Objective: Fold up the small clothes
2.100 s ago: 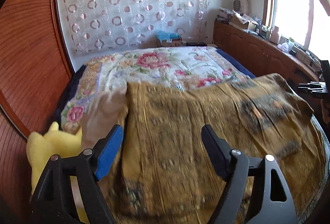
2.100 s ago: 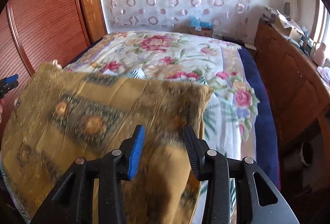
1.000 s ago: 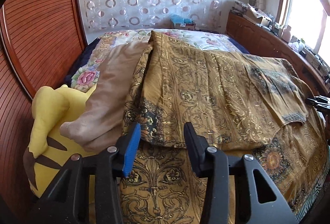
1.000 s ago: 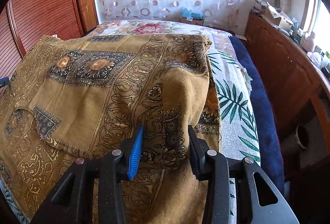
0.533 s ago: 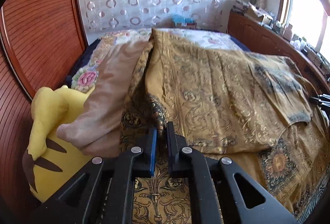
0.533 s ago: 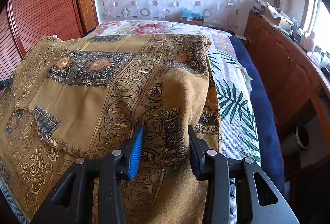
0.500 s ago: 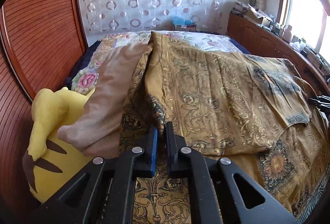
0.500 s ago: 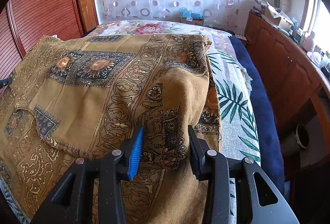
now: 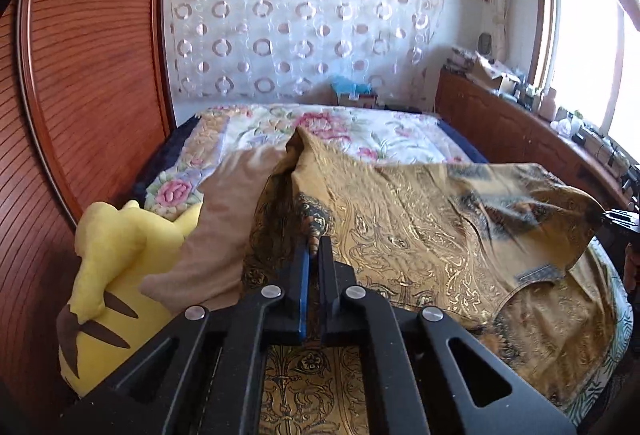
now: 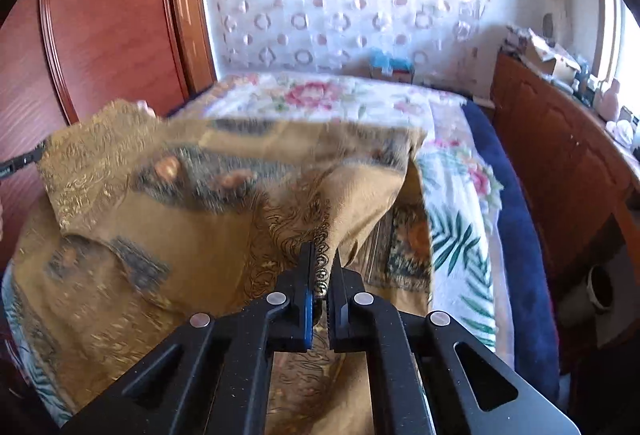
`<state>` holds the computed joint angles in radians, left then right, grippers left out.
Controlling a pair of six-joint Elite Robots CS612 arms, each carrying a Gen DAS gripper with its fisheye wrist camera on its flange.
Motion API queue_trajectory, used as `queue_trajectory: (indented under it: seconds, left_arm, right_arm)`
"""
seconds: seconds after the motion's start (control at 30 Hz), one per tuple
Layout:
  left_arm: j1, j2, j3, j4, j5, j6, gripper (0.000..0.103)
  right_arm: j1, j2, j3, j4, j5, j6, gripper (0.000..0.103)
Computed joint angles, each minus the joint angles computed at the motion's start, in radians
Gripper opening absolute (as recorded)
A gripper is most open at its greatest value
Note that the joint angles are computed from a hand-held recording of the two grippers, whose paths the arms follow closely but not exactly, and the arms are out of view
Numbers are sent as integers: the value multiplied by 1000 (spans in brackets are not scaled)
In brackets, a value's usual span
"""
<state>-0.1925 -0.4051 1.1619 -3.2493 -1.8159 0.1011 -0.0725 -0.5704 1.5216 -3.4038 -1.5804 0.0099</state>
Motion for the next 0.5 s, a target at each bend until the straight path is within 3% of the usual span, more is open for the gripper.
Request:
queue_trajectory:
  seconds: [0.23, 0.5]
  left_arm:
    - [18, -53, 106, -91, -39, -16, 4]
    - [34, -110, 270, -197, -56, -40, 4]
  right_arm:
    - [-8, -45, 97, -126, 49, 36, 4]
    - [3, -92, 223, -168, 45, 40, 4]
